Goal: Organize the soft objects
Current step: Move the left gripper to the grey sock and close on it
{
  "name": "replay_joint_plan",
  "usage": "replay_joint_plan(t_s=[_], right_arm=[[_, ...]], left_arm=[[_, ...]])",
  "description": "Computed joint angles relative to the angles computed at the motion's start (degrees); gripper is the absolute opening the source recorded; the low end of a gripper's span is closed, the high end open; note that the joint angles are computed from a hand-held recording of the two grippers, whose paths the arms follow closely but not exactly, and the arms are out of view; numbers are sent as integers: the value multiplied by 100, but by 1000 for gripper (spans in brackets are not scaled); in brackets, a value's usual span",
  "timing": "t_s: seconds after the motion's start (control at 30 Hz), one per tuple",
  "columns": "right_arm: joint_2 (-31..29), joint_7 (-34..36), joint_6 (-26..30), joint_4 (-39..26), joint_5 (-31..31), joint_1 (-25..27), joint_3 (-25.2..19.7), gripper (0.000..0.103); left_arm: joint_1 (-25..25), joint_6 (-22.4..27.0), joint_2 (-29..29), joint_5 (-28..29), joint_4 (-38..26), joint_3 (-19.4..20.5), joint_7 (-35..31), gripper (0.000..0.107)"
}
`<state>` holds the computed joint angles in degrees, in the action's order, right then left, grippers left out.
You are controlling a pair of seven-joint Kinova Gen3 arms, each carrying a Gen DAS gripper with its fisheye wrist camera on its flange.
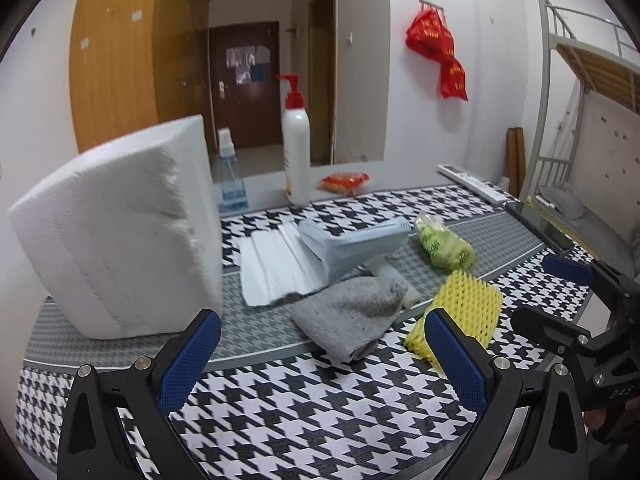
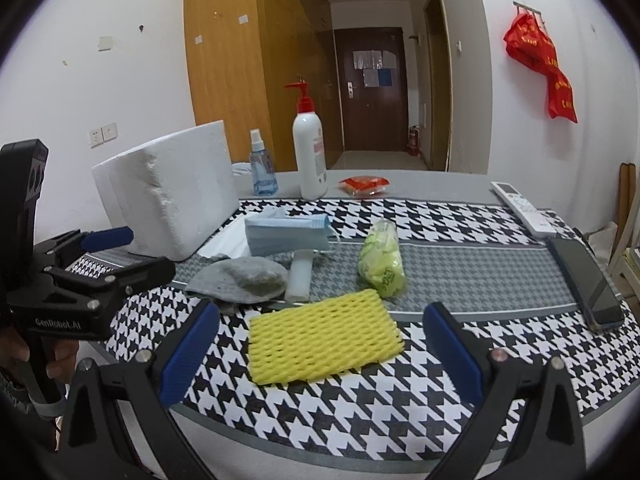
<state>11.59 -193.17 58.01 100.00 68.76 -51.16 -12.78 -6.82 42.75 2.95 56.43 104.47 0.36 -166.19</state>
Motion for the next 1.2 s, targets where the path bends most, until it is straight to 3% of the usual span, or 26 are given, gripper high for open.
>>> replay_joint_plan(t_s=[0.3,0.57,0.77,0.93,1.1,1.17,1.2], right_arm=[[31,131,-263,16,-213,144,87,103],[17,217,-505,61,-337,278,136,103],[18,224,-645,88,-416,345,176,103],[16,280,-651,85,-424,350,182,103],[56,480,-641,-4,-577,373,190,103],[104,603,-587,-78,-622,355,203,103],[129,674,-554,-121,-654,342,210,103]], left_arm=[[146,90,394,-837,-461,191,1024,102],[219,318,763,-1523,-892,391,1830,86],[309,378,996,-2078,-1207,526,2488,80],[350,573,1180,-2441,-1446,594,2862,51],[224,546,1179,-2324,-1384,700,2661,41],[202,559,1207,-2287,-1405,714,2590,23],[194,575,1215,-2283,-1417,712,2576,21]])
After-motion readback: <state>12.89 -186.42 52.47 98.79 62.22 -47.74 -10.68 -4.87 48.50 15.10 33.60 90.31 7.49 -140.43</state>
